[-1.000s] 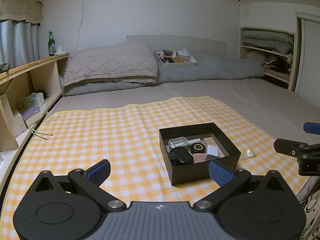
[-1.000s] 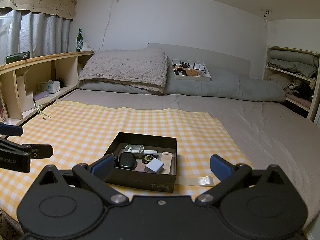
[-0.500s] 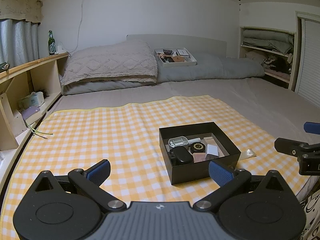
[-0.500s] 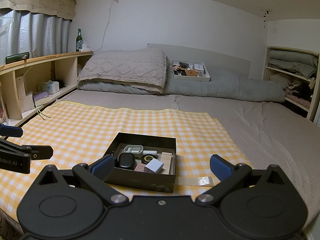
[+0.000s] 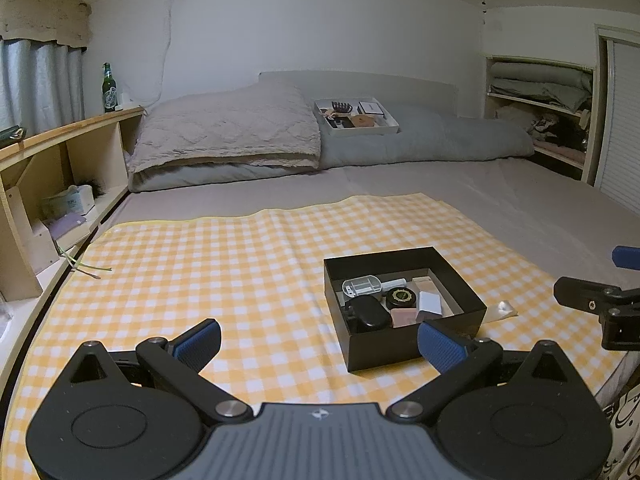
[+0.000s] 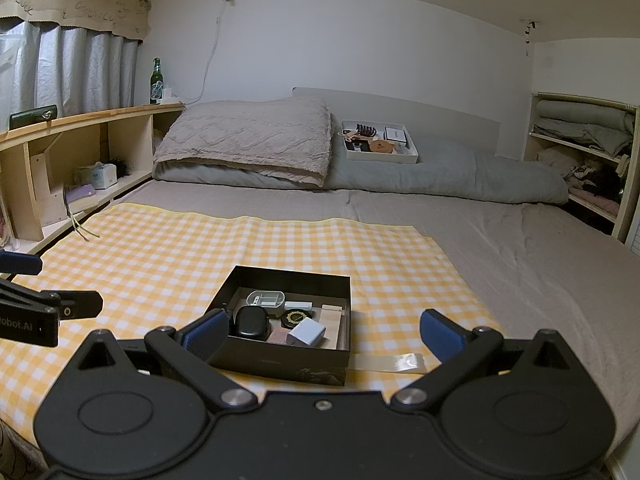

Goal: Organize rigid objects

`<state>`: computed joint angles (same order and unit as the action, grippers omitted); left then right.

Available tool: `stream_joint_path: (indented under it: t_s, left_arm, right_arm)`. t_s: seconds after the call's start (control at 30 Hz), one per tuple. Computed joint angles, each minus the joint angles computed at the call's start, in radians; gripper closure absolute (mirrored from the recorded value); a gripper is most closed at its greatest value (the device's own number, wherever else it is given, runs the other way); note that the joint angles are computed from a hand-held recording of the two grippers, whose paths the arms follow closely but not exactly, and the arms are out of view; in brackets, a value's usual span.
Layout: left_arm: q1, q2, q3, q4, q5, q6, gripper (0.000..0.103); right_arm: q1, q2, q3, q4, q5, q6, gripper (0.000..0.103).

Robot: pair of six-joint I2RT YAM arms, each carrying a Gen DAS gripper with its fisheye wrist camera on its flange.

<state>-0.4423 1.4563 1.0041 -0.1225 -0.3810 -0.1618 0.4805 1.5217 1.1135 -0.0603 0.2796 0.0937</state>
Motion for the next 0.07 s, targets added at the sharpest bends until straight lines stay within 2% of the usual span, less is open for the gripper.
stream_joint_path:
  t_s: [0.07]
  left_arm:
    - [0.0, 0.0, 0.001, -0.002, -0.001, 0.002, 0.0]
  right_arm:
    - [0.0, 0.0, 0.0, 0.0, 0.0, 0.0, 0.0]
